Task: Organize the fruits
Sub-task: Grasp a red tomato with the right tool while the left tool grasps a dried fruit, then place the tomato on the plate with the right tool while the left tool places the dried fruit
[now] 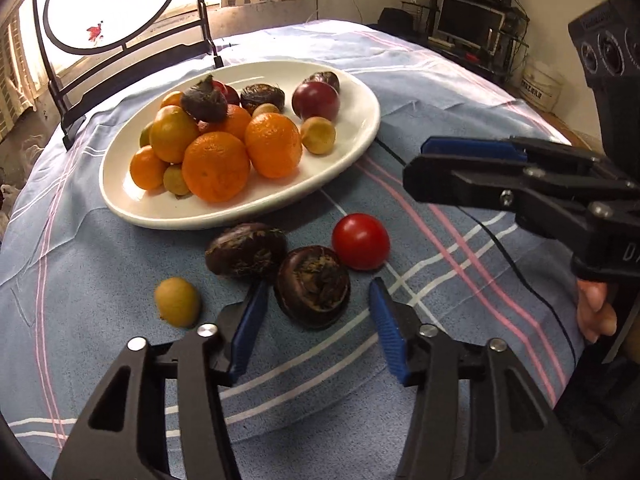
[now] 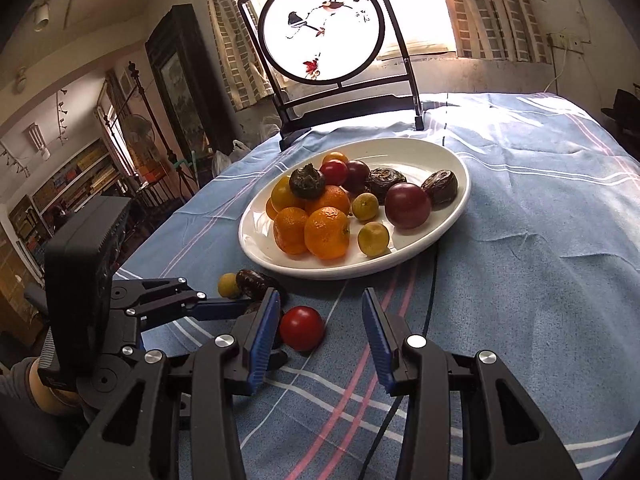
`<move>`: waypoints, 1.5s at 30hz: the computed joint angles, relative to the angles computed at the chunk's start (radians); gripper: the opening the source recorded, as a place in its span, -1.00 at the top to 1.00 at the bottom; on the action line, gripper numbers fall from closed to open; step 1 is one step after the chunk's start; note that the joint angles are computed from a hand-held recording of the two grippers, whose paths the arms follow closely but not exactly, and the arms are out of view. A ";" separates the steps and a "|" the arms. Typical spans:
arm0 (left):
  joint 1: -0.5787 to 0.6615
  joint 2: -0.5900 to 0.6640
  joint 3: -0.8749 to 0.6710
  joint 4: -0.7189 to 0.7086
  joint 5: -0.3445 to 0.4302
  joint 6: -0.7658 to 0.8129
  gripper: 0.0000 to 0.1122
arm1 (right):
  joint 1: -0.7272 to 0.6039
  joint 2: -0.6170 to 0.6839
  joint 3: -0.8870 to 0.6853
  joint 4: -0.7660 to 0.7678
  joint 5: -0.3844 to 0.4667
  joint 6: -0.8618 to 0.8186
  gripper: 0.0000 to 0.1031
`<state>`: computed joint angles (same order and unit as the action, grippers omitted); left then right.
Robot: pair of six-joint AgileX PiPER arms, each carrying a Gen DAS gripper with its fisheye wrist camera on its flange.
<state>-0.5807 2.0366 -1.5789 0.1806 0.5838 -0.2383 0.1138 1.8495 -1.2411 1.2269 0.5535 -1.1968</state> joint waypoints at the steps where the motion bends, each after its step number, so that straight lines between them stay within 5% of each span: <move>1: -0.003 -0.001 0.003 0.012 0.000 -0.003 0.20 | -0.002 0.000 0.001 0.007 0.001 -0.004 0.17; 3: -0.009 -0.010 0.020 0.034 -0.016 -0.017 0.36 | -0.005 0.001 -0.001 0.009 0.004 -0.003 0.17; 11: 0.023 -0.143 0.201 -0.032 -0.151 -0.026 0.36 | 0.005 0.011 -0.019 -0.048 0.006 0.043 0.17; 16: 0.080 -0.299 0.376 -0.073 -0.240 -0.043 0.36 | 0.068 0.020 -0.054 -0.241 0.000 0.142 0.17; 21: 0.132 -0.386 0.451 -0.117 -0.258 -0.009 0.36 | 0.149 0.055 -0.131 -0.572 -0.022 0.431 0.17; 26: 0.164 -0.412 0.481 -0.182 -0.281 0.047 0.36 | 0.191 0.142 -0.272 -0.791 0.069 0.669 0.16; 29: 0.161 -0.408 0.488 -0.178 -0.290 0.045 0.36 | 0.195 0.143 -0.277 -0.785 0.069 0.678 0.43; 38: 0.195 -0.388 0.474 -0.362 -0.288 0.219 0.36 | 0.111 0.022 -0.095 -0.412 -0.009 0.390 0.45; 45: 0.247 -0.247 0.179 -0.482 -0.157 0.352 0.36 | 0.058 0.033 -0.262 -0.448 0.018 0.466 0.44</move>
<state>-0.3339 1.7900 -1.4002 -0.3017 0.4263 0.1132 0.1713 1.8828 -1.5034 0.7786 0.5710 -0.7303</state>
